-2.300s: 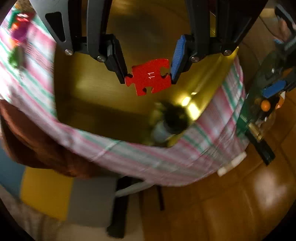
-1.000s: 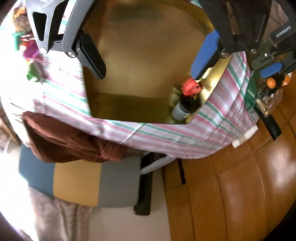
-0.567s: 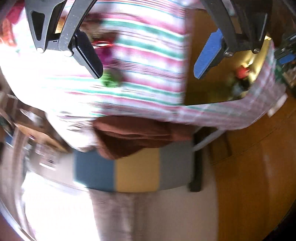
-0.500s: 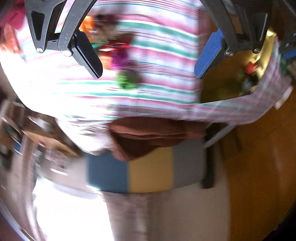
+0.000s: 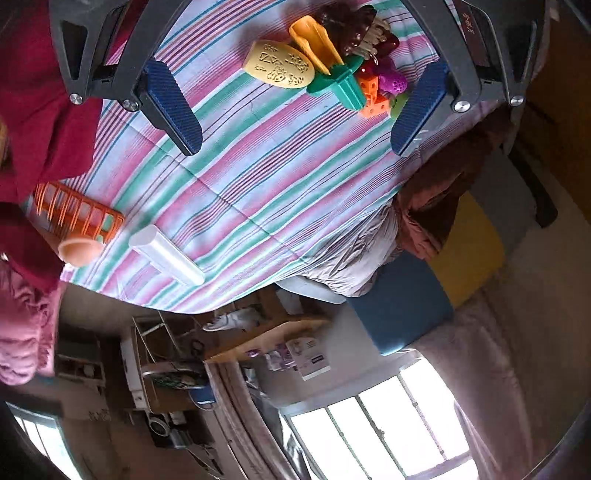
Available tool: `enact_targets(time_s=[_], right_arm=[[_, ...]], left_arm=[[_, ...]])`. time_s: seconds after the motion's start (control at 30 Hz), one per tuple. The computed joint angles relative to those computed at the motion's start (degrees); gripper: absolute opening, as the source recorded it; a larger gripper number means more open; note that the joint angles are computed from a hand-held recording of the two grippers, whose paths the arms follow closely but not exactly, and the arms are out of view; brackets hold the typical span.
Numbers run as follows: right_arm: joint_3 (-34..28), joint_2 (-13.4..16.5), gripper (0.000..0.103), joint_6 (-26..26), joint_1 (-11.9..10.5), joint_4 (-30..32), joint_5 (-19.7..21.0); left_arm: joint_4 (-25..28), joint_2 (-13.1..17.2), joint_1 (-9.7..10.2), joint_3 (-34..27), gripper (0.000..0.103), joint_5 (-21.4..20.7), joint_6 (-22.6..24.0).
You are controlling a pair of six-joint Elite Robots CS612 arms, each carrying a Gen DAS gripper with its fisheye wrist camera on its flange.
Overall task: Organize rigid objects
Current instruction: 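Grasp the brown comb-like toy from the pile with the left tool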
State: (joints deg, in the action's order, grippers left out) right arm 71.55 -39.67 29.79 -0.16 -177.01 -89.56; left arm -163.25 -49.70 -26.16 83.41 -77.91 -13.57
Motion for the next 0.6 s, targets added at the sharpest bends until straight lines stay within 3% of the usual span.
enact_targets(time_s=[0.27, 0.47, 0.6], right_arm=[[-0.66, 0.51, 0.103, 3.44, -0.8, 2.02, 5.26], [-0.39, 0.7, 0.103, 4.45, -0.95, 1.56, 7.15], [-0.6, 0.85, 0.103, 5.1, -1.23, 2.45, 8.9]], left_arm=[[8.19, 6.6, -1.36, -11.54, 0.046, -9.93, 4.83], [13.99, 11.62, -2.43, -19.77, 0.046, -12.66, 11.06], [16.55, 13.89, -2.88, -23.55, 0.046, -12.19, 13.86]])
